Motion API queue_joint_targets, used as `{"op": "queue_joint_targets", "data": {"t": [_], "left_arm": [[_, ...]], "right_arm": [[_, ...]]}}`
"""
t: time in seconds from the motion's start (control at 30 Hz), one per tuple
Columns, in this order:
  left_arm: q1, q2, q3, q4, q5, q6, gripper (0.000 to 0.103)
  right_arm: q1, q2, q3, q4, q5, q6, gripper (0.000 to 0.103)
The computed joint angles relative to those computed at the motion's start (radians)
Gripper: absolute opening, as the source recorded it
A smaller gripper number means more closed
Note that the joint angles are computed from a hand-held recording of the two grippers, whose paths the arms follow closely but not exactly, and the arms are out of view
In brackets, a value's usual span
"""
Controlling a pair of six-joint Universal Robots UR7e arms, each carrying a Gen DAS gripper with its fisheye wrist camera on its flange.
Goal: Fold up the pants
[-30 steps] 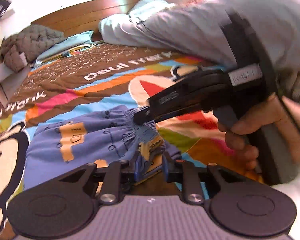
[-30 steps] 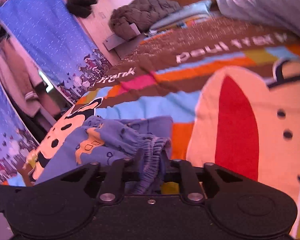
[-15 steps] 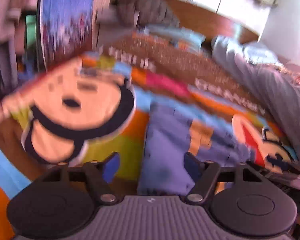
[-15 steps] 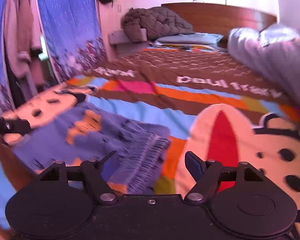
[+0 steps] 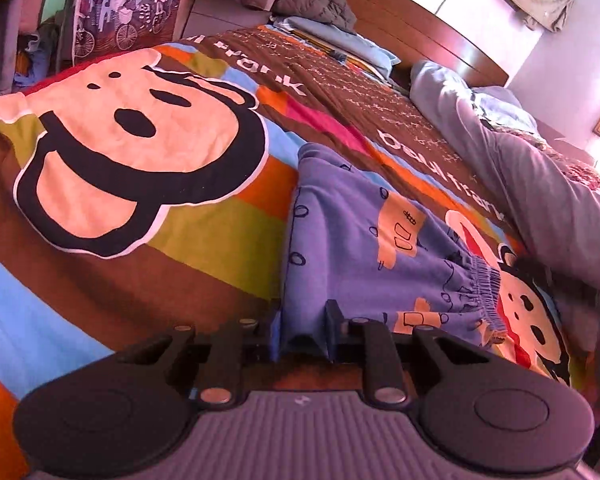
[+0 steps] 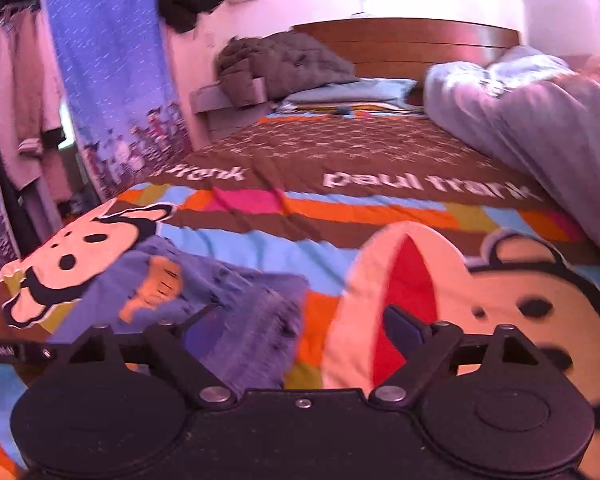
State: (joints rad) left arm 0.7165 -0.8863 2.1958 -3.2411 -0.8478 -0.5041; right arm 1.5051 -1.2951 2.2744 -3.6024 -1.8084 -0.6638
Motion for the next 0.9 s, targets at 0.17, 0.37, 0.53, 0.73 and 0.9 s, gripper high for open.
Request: {"op": "queue_joint_targets", "data": {"t": [0.17, 0.37, 0.53, 0.73, 0.9], "left_arm": [[-0.008, 0.008, -0.027, 0.072, 0.024, 0.007, 0.023], [0.003, 0.002, -0.025, 0.066, 0.004, -0.014, 0.023], [-0.002, 0.006, -0.026, 0.063, 0.016, -0.010, 0.021], [-0.017, 0.015, -0.026, 0.068, 0.039, 0.006, 0.021], [-0.012, 0.006, -0.019, 0.062, 0.025, -0.020, 0.024]], "right_arm": [[0.106, 0.129, -0.272, 0.373, 0.010, 0.029, 0.056], [0.163, 0.371, -0.607, 0.770, -0.103, 0.054, 0.042], [0.166, 0.405, -0.619, 0.754, -0.130, 0.058, 0.004], [0.180, 0.445, -0.647, 0.640, -0.162, 0.008, 0.004], [0.181, 0.441, -0.632, 0.610, -0.209, 0.022, 0.029]]}}
